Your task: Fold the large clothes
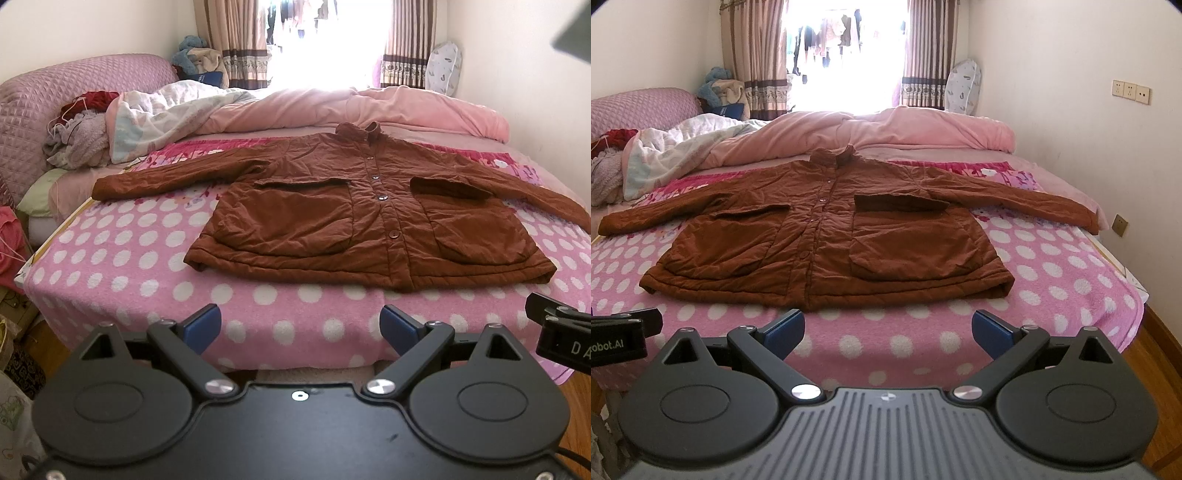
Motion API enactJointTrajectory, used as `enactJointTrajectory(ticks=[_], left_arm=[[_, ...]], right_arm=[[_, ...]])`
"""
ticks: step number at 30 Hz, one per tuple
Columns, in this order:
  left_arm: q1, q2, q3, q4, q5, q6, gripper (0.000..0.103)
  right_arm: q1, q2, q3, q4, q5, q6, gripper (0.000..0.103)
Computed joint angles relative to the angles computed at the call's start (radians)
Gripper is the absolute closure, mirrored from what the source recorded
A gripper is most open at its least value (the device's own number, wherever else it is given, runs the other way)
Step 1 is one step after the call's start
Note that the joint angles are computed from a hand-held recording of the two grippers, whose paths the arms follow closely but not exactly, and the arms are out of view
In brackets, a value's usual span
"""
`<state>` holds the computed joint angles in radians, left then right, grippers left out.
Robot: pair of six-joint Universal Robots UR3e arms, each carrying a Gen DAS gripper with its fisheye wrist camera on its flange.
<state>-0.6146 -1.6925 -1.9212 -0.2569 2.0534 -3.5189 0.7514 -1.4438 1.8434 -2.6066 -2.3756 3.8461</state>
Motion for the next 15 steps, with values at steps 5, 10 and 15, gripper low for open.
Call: enactJointTrajectory(ticks=[5,10,15], left_arm=[[0.0,0.0,0.002,-0.003,0.0,0.0,0.008],[0.0,-0.001,0.004,-0.003,0.001,0.0,0.008],[-0.002,-0.001,0.005,-0.003,0.002,0.001,0.008]], right_arm=[[0.001,0.0,-0.002,0.003,-0.001,0.003,0.0],[0.002,0.0,-0.002,0.001,-0.002,0.002,0.0],[0.003,0.001,-0.002,0.002,-0.001,0.003,0.0]])
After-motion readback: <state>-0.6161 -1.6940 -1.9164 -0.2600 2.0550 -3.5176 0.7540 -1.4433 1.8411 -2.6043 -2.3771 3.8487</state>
